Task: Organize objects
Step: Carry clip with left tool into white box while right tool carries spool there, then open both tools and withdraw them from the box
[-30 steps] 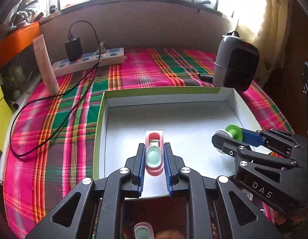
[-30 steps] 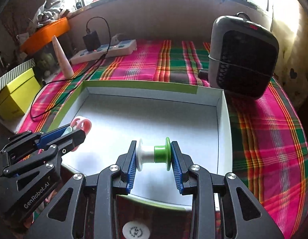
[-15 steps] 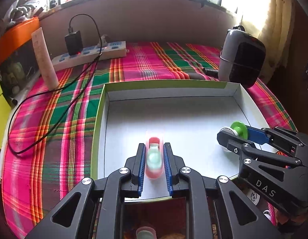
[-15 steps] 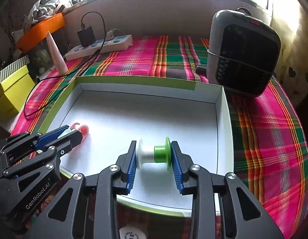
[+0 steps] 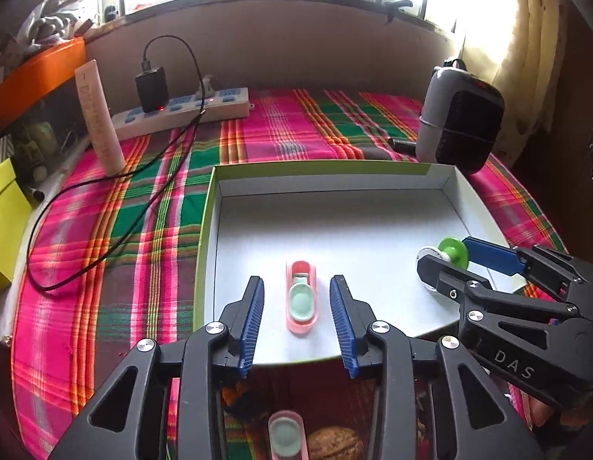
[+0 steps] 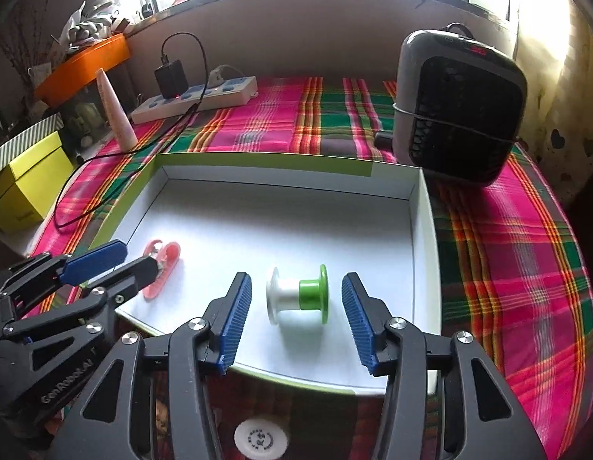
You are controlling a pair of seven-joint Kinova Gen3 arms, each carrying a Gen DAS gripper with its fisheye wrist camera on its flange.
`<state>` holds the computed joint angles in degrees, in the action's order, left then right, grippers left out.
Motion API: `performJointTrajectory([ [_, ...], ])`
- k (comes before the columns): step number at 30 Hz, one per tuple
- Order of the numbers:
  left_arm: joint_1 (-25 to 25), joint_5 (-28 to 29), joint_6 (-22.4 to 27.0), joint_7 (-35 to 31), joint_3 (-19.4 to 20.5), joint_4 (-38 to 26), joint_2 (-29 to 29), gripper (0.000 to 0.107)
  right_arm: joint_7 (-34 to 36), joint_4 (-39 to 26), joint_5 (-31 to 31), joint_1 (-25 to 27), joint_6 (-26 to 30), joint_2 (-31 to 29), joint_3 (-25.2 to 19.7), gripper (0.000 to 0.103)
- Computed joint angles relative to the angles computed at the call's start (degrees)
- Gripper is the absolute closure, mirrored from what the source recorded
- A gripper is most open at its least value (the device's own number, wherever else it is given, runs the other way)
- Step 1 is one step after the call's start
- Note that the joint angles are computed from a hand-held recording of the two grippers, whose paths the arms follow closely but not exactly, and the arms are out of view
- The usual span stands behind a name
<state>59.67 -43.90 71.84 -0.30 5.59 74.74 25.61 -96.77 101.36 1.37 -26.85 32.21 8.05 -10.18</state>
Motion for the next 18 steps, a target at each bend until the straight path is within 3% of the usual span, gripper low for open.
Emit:
performJointTrajectory([
  [18,4.9,-4.2,5.0,6.5,1.8,1.0,-1.7,0.070,-1.3,5.9,-2.5,1.1,-3.2,-7.2,-1.1,0.053],
])
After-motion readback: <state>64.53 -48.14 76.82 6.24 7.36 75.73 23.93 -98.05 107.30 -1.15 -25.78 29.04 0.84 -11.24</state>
